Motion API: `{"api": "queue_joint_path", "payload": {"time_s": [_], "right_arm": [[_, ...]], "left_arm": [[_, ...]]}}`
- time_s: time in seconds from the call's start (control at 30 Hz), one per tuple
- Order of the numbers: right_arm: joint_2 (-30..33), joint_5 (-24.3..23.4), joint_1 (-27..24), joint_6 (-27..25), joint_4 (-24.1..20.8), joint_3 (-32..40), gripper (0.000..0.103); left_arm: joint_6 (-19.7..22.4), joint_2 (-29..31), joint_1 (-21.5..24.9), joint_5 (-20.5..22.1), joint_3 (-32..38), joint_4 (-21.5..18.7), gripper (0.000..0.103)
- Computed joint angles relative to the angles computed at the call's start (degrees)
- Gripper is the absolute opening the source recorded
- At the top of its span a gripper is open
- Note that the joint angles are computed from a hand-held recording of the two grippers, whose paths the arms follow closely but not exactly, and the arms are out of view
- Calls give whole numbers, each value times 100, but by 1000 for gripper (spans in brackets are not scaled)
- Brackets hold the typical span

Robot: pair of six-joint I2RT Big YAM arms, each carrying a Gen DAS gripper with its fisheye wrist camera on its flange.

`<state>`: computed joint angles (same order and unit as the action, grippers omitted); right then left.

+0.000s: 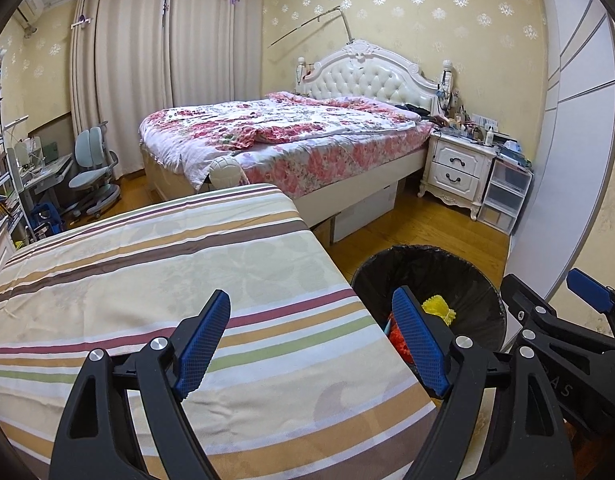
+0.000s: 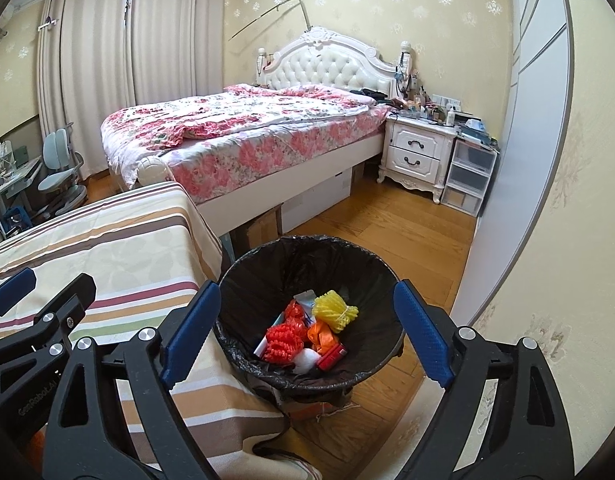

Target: Collect trash

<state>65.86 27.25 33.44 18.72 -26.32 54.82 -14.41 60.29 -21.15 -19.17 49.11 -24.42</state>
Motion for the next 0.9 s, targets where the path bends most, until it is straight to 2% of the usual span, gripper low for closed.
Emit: {"api": "queue_joint_path", "payload": {"time_s": [0.9], "right_arm": [[-173,35,-18,42,-9,-95,86]], "left_arm": [[1,-82,-54,-68,-79,41,81]]}}
